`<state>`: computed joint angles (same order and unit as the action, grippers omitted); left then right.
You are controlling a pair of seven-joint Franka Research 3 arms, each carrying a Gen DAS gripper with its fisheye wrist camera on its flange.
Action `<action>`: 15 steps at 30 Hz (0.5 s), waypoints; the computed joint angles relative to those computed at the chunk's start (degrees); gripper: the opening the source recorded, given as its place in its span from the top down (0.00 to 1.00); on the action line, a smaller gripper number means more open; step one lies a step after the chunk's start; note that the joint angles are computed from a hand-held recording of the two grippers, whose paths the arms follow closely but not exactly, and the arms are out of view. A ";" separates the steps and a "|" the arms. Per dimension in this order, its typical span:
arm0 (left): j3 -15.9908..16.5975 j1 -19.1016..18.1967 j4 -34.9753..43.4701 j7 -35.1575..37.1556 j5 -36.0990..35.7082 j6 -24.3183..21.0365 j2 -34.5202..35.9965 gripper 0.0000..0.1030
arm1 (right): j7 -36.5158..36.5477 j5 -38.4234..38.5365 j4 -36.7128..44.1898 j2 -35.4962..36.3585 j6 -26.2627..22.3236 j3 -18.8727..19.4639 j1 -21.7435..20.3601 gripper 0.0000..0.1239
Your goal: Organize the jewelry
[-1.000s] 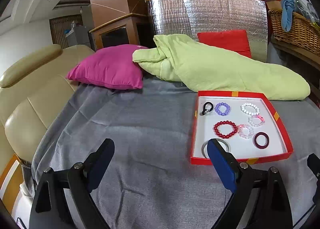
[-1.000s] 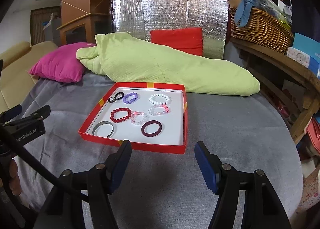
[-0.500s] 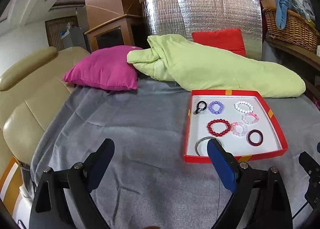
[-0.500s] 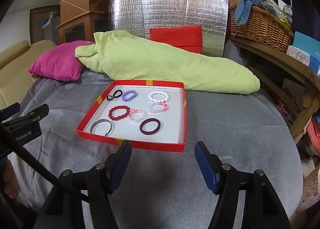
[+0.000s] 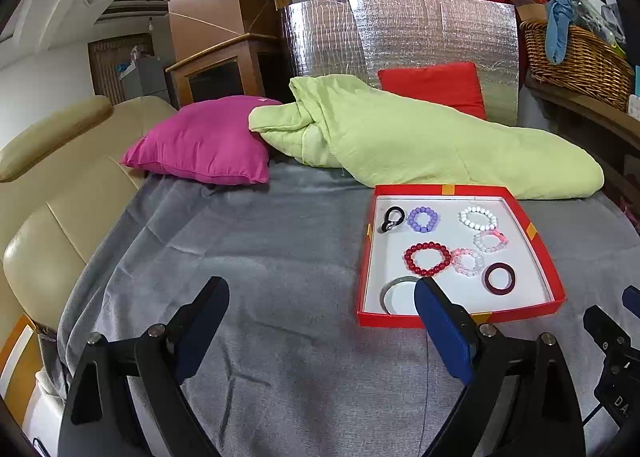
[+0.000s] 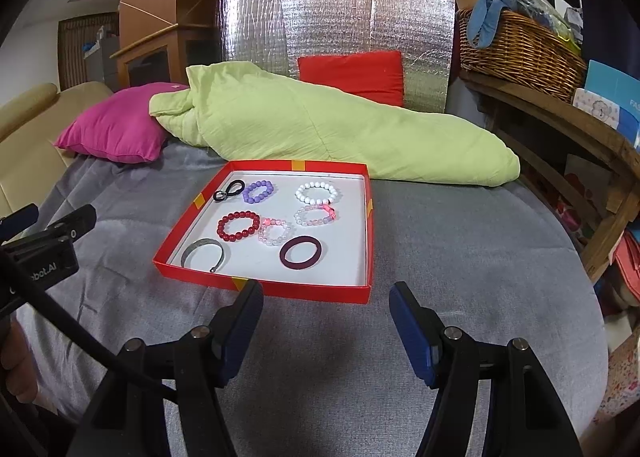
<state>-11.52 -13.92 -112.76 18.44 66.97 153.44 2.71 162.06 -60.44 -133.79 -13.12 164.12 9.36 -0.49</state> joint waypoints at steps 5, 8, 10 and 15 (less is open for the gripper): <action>0.00 -0.01 0.00 0.94 -1.18 0.34 0.14 0.09 | 0.38 -0.41 0.10 0.15 -0.12 -0.01 -0.07 0.44; 0.01 -0.09 0.11 0.92 -1.32 0.37 0.23 0.09 | 0.94 -0.53 0.18 0.29 -0.21 -0.14 0.02 0.44; 0.00 -0.19 0.21 0.82 -1.24 0.34 0.29 0.09 | 1.05 -0.30 0.33 0.47 -0.28 -0.22 0.17 0.44; 0.09 -0.17 0.08 0.87 -1.25 0.79 0.18 0.09 | 3.41 -1.81 0.75 0.59 -1.03 -0.09 0.31 0.44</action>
